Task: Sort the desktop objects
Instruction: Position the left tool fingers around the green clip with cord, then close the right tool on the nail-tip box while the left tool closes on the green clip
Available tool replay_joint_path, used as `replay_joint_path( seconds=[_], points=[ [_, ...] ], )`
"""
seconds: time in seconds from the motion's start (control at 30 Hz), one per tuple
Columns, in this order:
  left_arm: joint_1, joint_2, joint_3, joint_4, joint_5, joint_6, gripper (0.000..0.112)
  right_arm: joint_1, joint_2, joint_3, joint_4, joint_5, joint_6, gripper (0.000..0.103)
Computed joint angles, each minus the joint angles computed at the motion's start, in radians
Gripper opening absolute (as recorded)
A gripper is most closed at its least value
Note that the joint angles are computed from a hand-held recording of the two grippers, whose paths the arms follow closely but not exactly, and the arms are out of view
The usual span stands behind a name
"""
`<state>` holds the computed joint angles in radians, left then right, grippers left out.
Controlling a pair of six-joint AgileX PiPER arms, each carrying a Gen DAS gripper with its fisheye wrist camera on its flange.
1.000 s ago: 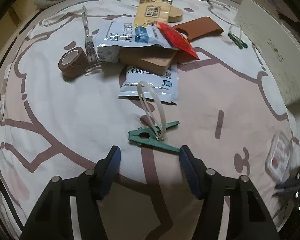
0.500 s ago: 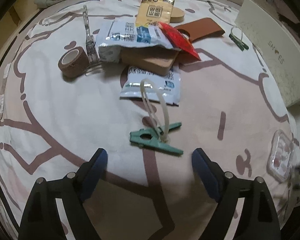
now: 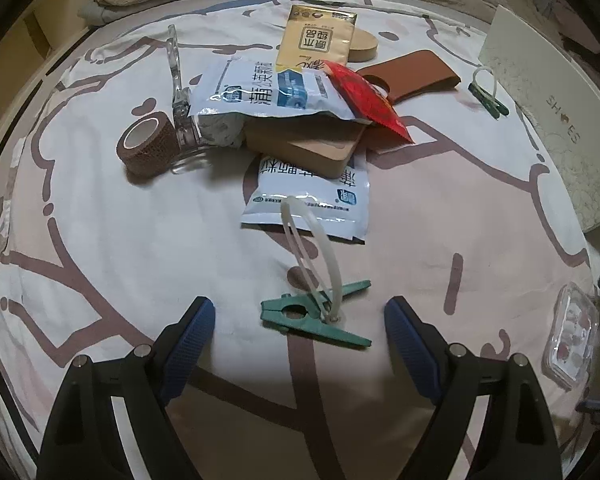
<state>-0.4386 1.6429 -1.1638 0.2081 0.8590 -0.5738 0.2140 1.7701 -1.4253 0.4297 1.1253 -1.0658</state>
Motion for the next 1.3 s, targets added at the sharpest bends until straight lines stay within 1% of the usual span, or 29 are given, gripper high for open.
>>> replay_joint_path(
  seconds=[0.13, 0.2, 0.3, 0.43, 0.5, 0.53, 0.67, 1.03, 1.1, 1.17, 1.2, 1.23, 1.3],
  points=[
    [0.006, -0.009, 0.015, -0.009, -0.016, 0.022, 0.087, 0.026, 0.022, -0.008, -0.037, -0.027, 0.044, 0.103],
    [0.002, -0.020, 0.023, -0.007, -0.016, 0.017, 0.080, 0.037, 0.032, -0.010, -0.060, -0.036, 0.063, 0.103],
    [-0.004, -0.033, 0.028, -0.021, -0.017, 0.021, 0.073, 0.047, 0.041, -0.008, -0.085, -0.044, 0.073, 0.103],
    [-0.007, -0.040, 0.035, -0.025, -0.027, 0.036, 0.067, 0.061, 0.037, 0.006, -0.111, -0.064, 0.078, 0.103],
    [-0.003, -0.041, 0.033, -0.031, -0.029, 0.041, 0.060, 0.065, 0.035, 0.010, -0.120, -0.072, 0.079, 0.103],
    [-0.002, -0.042, 0.033, -0.034, -0.028, 0.043, 0.059, 0.069, 0.035, 0.011, -0.127, -0.074, 0.083, 0.103],
    [0.005, -0.051, 0.038, -0.040, -0.030, 0.053, 0.051, 0.082, 0.048, -0.005, -0.160, -0.063, 0.117, 0.103],
    [0.002, -0.068, 0.055, -0.041, -0.046, 0.081, 0.051, 0.081, 0.052, -0.014, -0.172, -0.046, 0.132, 0.102],
    [0.000, -0.069, 0.054, -0.039, -0.044, 0.081, 0.051, 0.080, 0.049, -0.012, -0.167, -0.042, 0.126, 0.097],
    [-0.001, -0.069, 0.053, -0.037, -0.043, 0.080, 0.051, 0.078, 0.039, -0.006, -0.156, -0.042, 0.109, 0.086],
    [-0.001, -0.069, 0.052, -0.036, -0.042, 0.080, 0.051, 0.078, 0.036, -0.005, -0.153, -0.041, 0.103, 0.082],
    [-0.002, -0.070, 0.051, -0.035, -0.041, 0.080, 0.050, 0.078, 0.032, -0.004, -0.148, -0.040, 0.095, 0.076],
    [-0.005, -0.071, 0.049, -0.031, -0.037, 0.076, 0.050, 0.079, 0.021, 0.006, -0.146, -0.050, 0.087, 0.076]
  ],
)
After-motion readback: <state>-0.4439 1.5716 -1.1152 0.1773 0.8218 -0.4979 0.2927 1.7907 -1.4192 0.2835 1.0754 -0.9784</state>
